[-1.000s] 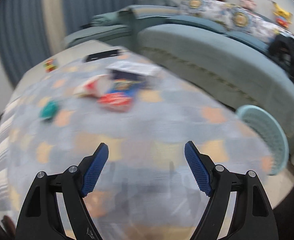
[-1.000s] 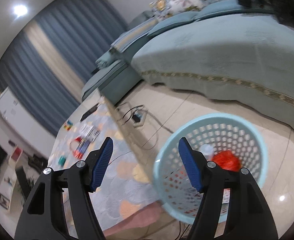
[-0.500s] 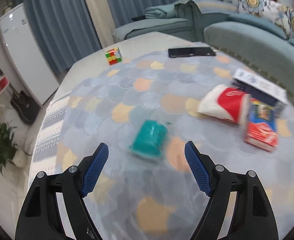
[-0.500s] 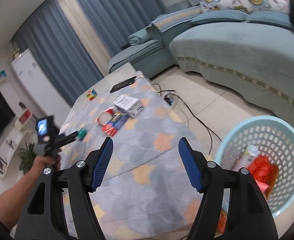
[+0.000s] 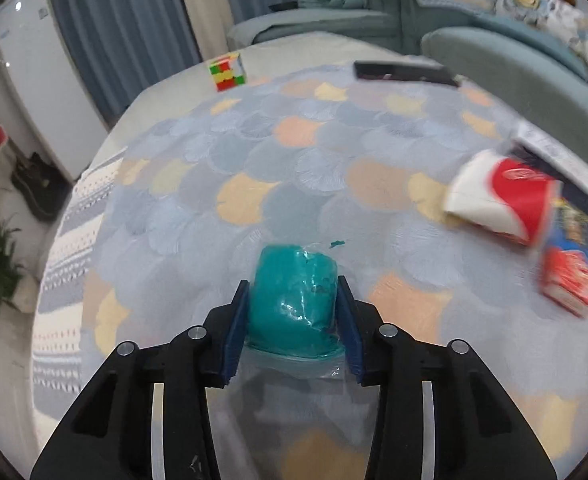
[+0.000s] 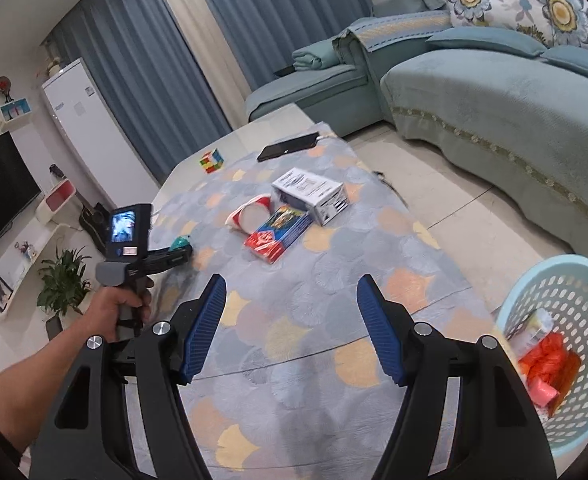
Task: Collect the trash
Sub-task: 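Grasp the teal soft packet with the left gripper and lift it, then grasp the red tiger-print card box with the right gripper while the left holds the teal packet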
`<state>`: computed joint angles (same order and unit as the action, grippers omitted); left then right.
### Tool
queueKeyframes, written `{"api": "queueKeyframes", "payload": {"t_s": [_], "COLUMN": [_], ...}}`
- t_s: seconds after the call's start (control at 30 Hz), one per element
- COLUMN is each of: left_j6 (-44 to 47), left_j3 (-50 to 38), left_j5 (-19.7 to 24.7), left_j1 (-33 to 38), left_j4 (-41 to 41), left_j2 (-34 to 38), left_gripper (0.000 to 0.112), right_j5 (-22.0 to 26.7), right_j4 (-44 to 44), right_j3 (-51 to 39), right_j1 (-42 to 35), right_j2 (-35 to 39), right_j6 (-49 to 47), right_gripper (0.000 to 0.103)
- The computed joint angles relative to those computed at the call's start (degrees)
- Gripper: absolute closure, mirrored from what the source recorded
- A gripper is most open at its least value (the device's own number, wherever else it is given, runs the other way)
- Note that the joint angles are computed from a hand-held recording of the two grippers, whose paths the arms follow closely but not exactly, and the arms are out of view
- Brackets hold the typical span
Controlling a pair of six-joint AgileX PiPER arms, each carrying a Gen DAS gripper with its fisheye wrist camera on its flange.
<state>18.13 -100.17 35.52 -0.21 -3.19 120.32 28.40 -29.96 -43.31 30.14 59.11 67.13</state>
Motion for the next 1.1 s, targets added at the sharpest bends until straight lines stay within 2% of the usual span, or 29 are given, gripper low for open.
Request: {"api": "queueKeyframes", "payload": {"t_s": [0.17, 0.23, 0.3, 0.33, 0.43, 0.5, 0.57, 0.63, 0.73, 0.8, 0.83, 0.97, 1.03, 1.1], "left_j6": [18.9, 26.1, 31.4, 33.3, 33.0, 37.9, 40.8, 42.8, 41.1, 38.9, 37.9, 34.5, 34.5, 34.8], "left_j3": [13.5, 20.3, 25.3, 28.4, 32.8, 36.3, 38.6, 39.5, 39.1, 39.3, 38.9, 35.2, 34.8, 34.7], "left_j5": [1.7, 3.1, 4.4, 5.1, 8.2, 7.6, 4.6, 4.0, 3.5, 0.0, -0.3, 4.8, 4.1, 3.5], "left_j1": [6.8, 9.6, 11.9, 13.4, 16.5, 17.8, 16.6, 16.7, 17.8, 17.2, 17.6, 20.2, 20.3, 20.0], "left_j4": [-25.2, -33.4, -39.2, -41.9, -45.5, -50.2, -50.6, -51.6, -51.3, -49.6, -48.8, -48.2, -47.6, -47.2], "left_j2": [-13.7, -20.8, -26.2, -29.6, -36.2, -40.2, -43.0, -44.0, -43.1, -42.8, -42.3, -39.6, -39.5, -39.3], "left_gripper": [0.073, 0.073, 0.073, 0.073, 0.072, 0.072, 0.072, 0.072, 0.072, 0.072, 0.072, 0.071, 0.071, 0.071], "right_j5": [4.3, 5.7, 7.1, 7.4, 4.7, 4.2, 5.5, 6.2, 9.7, 11.7, 13.8, 22.2, 28.7, 32.6], "right_j4": [-9.1, -12.4, -14.9, -14.3, -4.7, -3.8, -4.7, -4.6, -1.8, 1.8, 2.4, -0.2, 0.5, 2.9], "right_j3": [-2.6, -4.1, -5.8, -7.2, -12.4, -16.2, -21.0, -26.1, -35.2, -40.4, -43.9, -57.5, -66.5, -73.4], "right_j1": [6.2, 8.3, 9.6, 9.4, 5.8, 4.9, 4.3, 3.6, 2.1, 0.7, 0.4, 1.0, 0.8, -0.1], "right_j2": [3.4, 6.0, 9.6, 12.2, 20.0, 24.6, 29.8, 35.2, 44.5, 49.1, 51.7, 60.2, 65.6, 69.9], "right_j6": [9.0, 11.4, 13.3, 13.1, 6.1, 5.1, 5.4, 4.4, 0.9, -1.6, -2.1, -4.2, -6.7, -8.6], "right_gripper": [0.039, 0.039, 0.033, 0.032, 0.032, 0.032, 0.032, 0.032, 0.032, 0.032, 0.032, 0.032, 0.031, 0.031]}}
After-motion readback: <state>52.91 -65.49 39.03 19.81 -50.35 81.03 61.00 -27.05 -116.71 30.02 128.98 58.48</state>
